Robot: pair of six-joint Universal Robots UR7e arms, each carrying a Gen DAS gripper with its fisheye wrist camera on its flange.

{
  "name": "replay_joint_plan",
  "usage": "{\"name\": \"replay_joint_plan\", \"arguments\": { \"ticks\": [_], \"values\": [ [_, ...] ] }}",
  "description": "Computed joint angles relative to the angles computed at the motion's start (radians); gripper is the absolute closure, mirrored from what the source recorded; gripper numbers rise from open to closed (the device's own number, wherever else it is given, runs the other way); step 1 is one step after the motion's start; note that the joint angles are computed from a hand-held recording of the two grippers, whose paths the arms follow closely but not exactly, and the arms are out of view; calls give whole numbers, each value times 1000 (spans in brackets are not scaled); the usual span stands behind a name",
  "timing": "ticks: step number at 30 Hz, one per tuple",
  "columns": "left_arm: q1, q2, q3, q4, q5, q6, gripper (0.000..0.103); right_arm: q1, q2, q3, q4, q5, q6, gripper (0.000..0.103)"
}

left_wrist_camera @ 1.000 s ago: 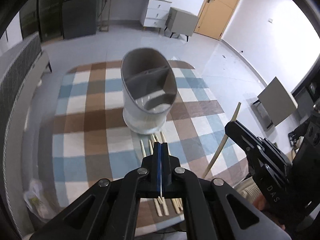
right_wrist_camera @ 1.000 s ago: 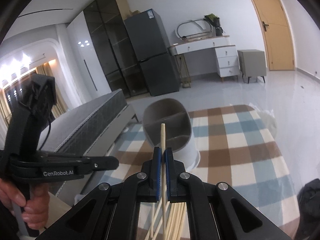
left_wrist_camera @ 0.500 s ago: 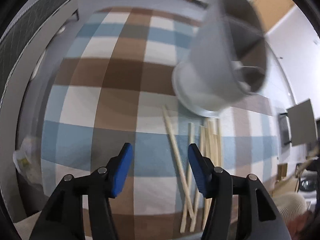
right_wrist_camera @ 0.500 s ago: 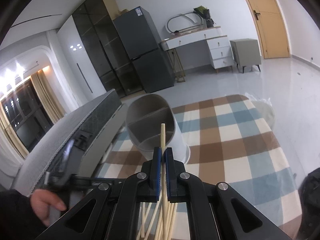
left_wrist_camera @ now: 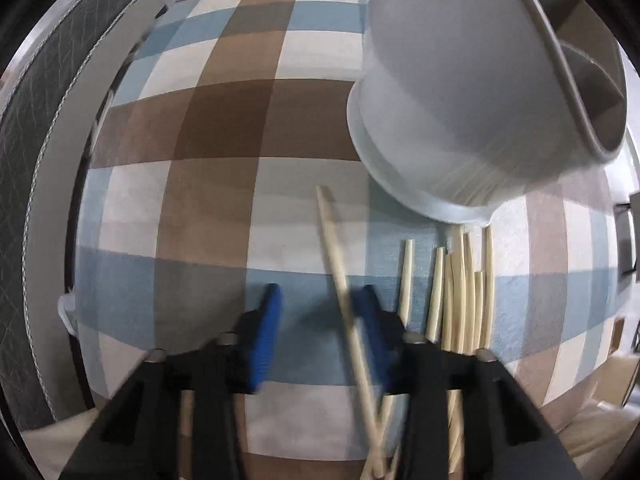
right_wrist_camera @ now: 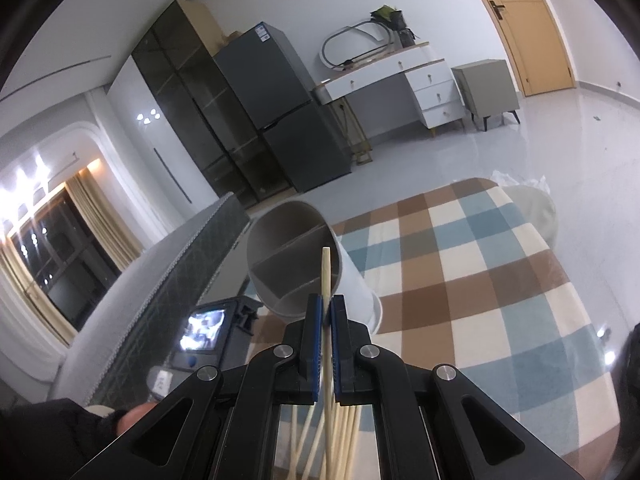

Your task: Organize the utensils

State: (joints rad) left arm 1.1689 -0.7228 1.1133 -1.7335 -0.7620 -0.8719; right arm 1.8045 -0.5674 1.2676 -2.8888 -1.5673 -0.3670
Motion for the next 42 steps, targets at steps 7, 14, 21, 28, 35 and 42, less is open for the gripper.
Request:
{"name": "replay_joint_plan", "arguments": {
  "ticks": [7,14,21,28,35,42],
  "values": [
    [-1,-46,105,-205,-40,37,102,-2,-18,21,-15,6,11,99],
    [-59,-184,332,-499,-21,163,102,10,-23,48,-54,-6,-29,99],
    [-118,-275,439,-735,-46,290,102,32,-25,74,-73,-19,-69,99],
    [-161,-267,434,-1039,-47,487,102,62,-10,18,-72,-10,-77,99],
    [-171,-173,306,-1374,-1,819,102,105,89,-217,7,9,-121,99],
    [-120,-25,69,-1532,-35,1068,102,129,283,-604,163,31,-148,99]
  ]
}}
